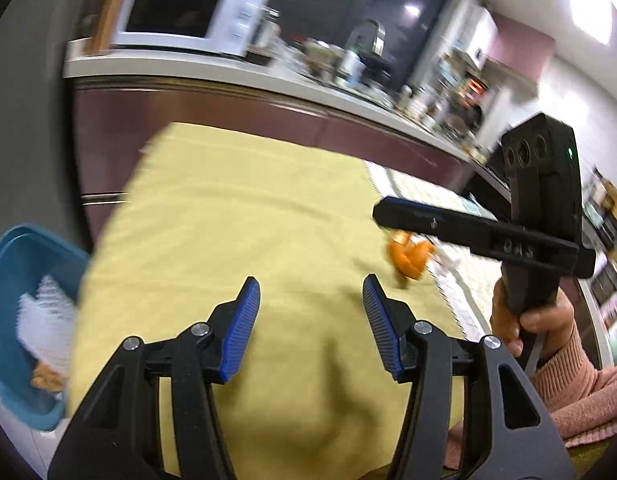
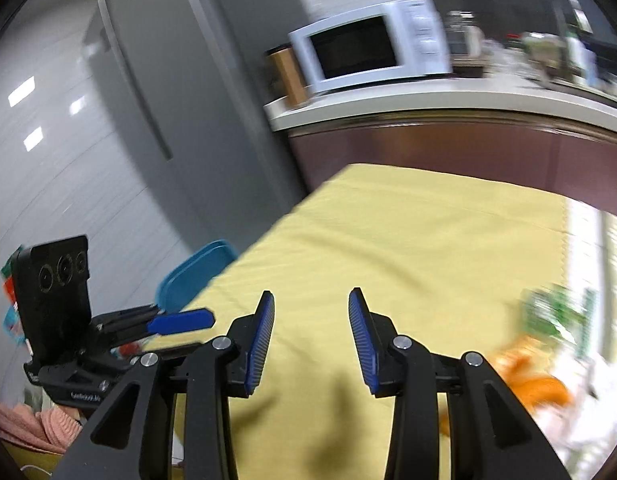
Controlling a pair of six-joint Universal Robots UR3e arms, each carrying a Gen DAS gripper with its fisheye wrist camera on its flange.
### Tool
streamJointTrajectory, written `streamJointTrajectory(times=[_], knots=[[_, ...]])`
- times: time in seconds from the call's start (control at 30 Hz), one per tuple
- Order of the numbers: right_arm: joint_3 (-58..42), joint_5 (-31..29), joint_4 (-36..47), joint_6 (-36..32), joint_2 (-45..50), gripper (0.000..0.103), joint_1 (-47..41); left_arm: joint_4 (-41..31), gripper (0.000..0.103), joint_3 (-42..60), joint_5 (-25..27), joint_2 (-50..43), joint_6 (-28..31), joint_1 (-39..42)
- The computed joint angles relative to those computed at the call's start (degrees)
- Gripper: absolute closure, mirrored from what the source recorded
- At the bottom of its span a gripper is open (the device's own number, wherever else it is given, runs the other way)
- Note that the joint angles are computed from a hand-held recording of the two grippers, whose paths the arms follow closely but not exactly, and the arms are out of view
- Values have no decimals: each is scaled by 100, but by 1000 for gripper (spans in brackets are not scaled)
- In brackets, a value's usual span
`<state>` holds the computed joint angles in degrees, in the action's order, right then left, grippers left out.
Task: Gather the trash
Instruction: 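Grasp white tissues with the right tool while the left tool reaches an orange peel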
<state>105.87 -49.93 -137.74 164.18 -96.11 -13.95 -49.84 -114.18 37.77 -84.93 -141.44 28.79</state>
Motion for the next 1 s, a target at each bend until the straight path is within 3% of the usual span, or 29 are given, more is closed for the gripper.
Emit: streamJointTrajectory(times=[0.33, 0.57, 0.87, 1.0], knots=[[1317, 251, 804, -791, -1564, 66, -2311, 731, 50, 1032, 684, -1408, -1006, -1912], [1847, 209, 1211, -1224, -2040, 56, -3531, 646, 50, 2160, 1130, -2390, -1549, -2816], [2005, 112, 1011, -1214, -1672, 51, -3530, 328, 56, 3311, 1598, -3253, -2005, -3312], [2028, 105, 887, -1186, -1460, 52, -3476, 193, 69, 3740, 1666, -3535, -2126, -3408]])
